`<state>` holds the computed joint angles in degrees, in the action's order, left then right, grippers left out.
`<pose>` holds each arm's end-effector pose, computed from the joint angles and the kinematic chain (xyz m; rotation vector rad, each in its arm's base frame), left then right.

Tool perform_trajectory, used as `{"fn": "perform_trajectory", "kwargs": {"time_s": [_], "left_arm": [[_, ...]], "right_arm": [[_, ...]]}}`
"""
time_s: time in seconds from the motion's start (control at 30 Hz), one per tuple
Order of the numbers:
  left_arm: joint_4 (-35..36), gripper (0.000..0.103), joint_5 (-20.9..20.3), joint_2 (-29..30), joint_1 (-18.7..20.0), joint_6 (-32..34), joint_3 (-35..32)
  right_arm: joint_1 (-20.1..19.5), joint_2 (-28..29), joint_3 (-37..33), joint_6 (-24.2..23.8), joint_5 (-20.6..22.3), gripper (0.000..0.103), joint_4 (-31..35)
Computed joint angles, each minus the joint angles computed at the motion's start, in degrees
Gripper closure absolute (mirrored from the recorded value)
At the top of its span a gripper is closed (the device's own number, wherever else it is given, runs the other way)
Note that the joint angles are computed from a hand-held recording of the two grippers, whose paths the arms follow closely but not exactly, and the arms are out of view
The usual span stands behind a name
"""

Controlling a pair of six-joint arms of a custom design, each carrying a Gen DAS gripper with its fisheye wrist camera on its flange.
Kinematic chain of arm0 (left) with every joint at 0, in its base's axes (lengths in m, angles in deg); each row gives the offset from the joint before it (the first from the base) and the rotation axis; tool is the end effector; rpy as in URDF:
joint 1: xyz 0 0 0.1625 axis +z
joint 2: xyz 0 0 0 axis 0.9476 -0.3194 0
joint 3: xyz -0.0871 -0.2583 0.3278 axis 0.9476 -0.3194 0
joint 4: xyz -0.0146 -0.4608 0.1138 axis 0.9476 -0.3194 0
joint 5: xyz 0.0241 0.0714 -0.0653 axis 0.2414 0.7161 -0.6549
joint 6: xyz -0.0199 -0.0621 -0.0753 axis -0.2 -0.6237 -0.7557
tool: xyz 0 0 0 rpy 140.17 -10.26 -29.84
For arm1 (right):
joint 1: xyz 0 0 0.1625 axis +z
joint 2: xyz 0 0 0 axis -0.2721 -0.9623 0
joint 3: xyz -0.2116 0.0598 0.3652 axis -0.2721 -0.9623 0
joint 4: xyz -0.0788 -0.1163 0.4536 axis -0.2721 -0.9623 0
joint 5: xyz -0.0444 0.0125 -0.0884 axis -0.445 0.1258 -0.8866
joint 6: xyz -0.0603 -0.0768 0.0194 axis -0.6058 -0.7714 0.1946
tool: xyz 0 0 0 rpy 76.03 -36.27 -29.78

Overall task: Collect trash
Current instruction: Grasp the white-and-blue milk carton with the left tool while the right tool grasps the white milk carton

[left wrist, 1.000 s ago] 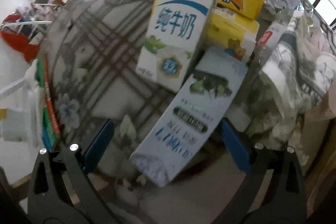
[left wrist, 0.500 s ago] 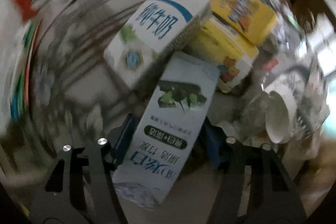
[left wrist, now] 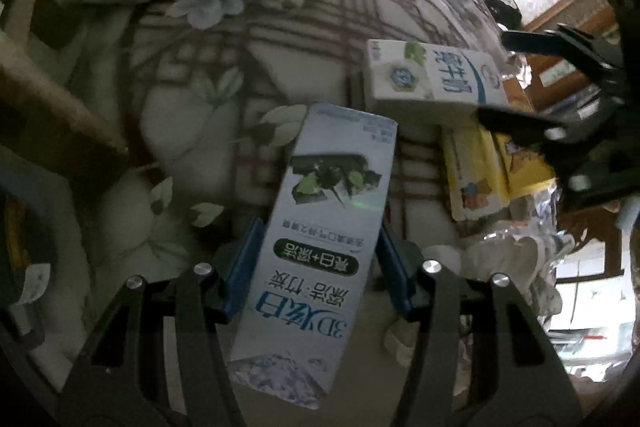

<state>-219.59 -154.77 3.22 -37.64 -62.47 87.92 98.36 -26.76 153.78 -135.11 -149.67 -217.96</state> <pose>-0.2995 -0.4103 -0.0764 0.2667 2.7024 -0.3103 0.0121 -0.4998 0.2549 1.1193 -2.0974 -0.0176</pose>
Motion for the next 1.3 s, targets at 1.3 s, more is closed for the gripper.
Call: {"fn": "perform_trajectory", "kwargs": {"time_s": [1.3], "left_arm": [[0.78,0.057,8.55,-0.18,-8.2,2.46,-2.96]], "right_arm": [[-4.43,-22.59,8.44,14.4,17.63,0.048,6.06]]}}
